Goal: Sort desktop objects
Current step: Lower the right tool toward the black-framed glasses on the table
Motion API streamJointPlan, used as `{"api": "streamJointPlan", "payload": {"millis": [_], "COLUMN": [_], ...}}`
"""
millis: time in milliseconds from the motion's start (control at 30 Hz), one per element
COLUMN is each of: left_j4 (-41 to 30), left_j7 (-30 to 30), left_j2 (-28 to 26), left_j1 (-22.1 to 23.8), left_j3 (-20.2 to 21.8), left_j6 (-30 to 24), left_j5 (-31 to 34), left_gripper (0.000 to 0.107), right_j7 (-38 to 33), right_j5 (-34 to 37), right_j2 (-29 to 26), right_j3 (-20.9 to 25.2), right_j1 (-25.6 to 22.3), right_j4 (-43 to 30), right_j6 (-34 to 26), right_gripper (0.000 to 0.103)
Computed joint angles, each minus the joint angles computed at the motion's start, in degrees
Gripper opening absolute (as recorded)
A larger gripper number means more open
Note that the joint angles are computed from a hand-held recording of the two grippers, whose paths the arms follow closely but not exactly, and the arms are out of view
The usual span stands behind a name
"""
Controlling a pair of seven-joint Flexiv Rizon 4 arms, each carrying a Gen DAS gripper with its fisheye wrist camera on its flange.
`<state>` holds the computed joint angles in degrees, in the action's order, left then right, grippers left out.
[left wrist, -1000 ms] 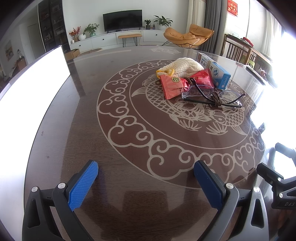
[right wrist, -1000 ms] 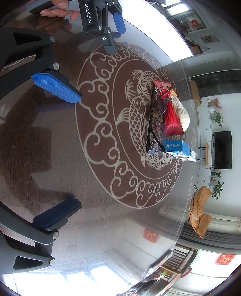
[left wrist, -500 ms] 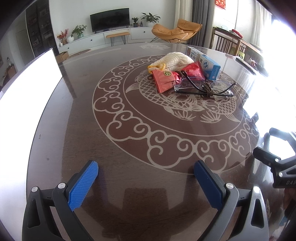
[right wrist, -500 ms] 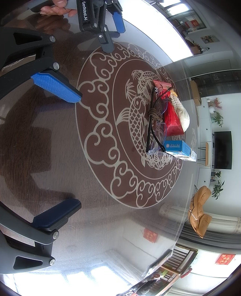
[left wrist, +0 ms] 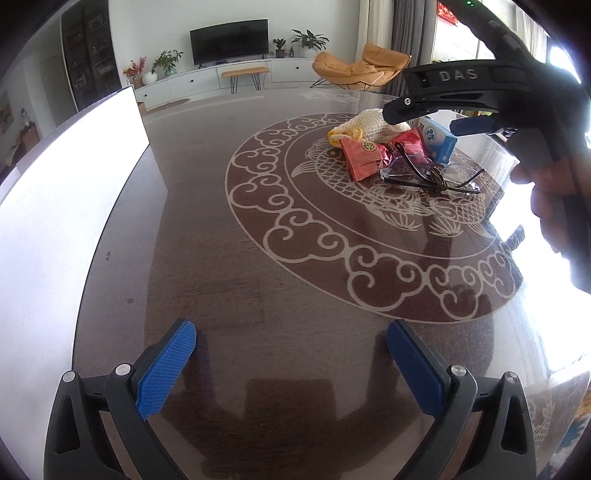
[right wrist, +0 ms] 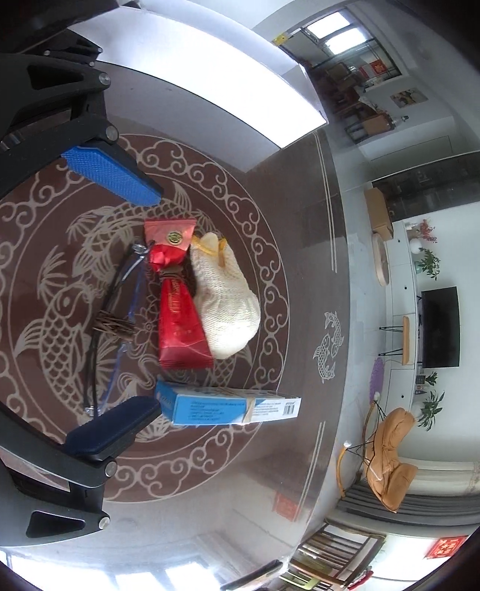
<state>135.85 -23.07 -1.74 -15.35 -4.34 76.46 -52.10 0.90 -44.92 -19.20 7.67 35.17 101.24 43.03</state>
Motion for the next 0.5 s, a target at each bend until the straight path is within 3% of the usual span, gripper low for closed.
{"api": "streamJointPlan", "payload": {"millis": [133, 167, 200, 233, 267, 333, 400, 467, 500], "left_j4": [-0.1, -0.1, -0.1, -0.1, -0.1, -0.2, -0.1, -0.2, -0.2], "left_j7": [0.3, 0.4, 0.4, 0.4, 0.4, 0.3, 0.3, 0.3, 0.3], "left_j2": [-0.1, -0.2, -0.2, -0.2, -0.2, -0.3, -0.2, -0.2, -0.2], "left_j1": [0.0, 0.0, 0.0, 0.0, 0.0, 0.0, 0.0, 0.0, 0.0], "left_j3": [-0.1, -0.1, -0.1, -0.1, -0.1, -0.1, -0.2, -0.1, -0.1], "left_j6": [0.1, 0.1, 0.1, 0.1, 0.1, 0.0, 0.1, 0.0, 0.0], "left_j5": [-0.4, -0.4, -0.5, -0.4, -0.4, -0.4, -0.4, -0.4, -0.4], "left_gripper": [0.103, 0.103, 0.103, 0.103, 0.103, 0.103, 0.103, 0.103, 0.103], "right_j7": [-1.9, -2.9, -3.9, -7.2, -13.0, -20.3, -19.5, -13.1, -11.1], "right_j5": [2.9, 3.1, 2.3, 5.0, 11.4, 16.8, 15.5, 12.4, 13.2], "right_j2": [-4.7, -5.2, -5.7, -6.8, -8.7, -10.8, -9.8, -7.0, -6.3], "right_j3": [-1.5, -2.3, -1.8, 0.2, 3.5, 6.3, 3.2, -3.0, -3.8], "right_j1": [0.9, 1.3, 0.1, -2.7, -5.3, -6.3, -4.2, 0.0, 0.4], "right_j4": [-6.2, -6.6, -6.1, -5.8, -7.1, -9.1, -6.6, -3.5, -3.1], "right_j6": [-8.0, -6.6, -1.5, 7.4, 13.5, 19.0, 27.0, 27.3, 25.4], "right_gripper": [0.103, 0.103, 0.103, 0.101, 0.099, 0.097, 0.095, 0.095, 0.095]}}
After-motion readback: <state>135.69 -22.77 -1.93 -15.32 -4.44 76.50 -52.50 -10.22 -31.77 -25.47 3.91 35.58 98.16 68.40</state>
